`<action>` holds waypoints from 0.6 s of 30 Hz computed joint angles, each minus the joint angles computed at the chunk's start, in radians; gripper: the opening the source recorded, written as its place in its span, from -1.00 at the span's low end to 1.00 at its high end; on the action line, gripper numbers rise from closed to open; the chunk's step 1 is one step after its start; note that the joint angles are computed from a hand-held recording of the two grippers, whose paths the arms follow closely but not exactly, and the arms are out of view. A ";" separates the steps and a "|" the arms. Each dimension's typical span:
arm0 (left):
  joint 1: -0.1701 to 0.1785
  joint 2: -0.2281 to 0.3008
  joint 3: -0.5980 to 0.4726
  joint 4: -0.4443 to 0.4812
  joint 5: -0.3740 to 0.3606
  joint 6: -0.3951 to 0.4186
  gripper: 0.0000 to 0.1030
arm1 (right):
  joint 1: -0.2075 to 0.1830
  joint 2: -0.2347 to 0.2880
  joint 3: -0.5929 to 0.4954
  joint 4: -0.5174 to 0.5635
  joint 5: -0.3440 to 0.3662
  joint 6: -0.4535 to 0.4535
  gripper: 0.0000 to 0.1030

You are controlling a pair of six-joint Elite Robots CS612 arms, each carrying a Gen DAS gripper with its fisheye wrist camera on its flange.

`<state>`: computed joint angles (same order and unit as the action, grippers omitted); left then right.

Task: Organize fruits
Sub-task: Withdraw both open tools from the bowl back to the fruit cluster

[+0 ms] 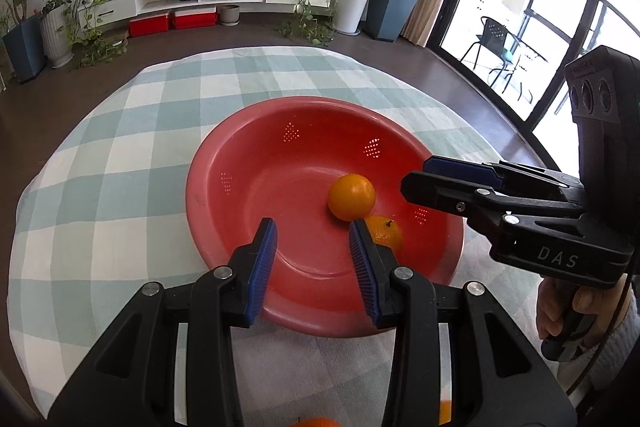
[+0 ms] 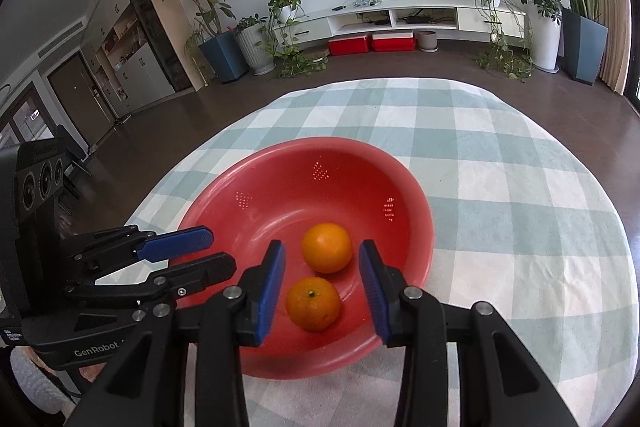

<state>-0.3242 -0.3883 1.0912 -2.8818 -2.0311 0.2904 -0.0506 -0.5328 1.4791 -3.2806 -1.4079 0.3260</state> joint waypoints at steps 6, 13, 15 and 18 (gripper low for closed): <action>0.013 -0.037 0.083 -0.079 -0.009 -0.003 -0.31 | -0.002 -0.031 0.065 -0.079 -0.009 0.026 -0.12; 0.031 -0.077 0.181 -0.147 -0.018 -0.005 -0.30 | 0.014 -0.063 0.161 -0.180 -0.036 0.051 0.02; 0.036 -0.085 0.206 -0.162 -0.018 -0.005 -0.30 | 0.021 -0.069 0.184 -0.199 -0.036 0.049 0.03; 0.044 -0.097 0.242 -0.182 -0.023 -0.014 -0.31 | 0.038 -0.076 0.213 -0.221 -0.042 0.027 0.07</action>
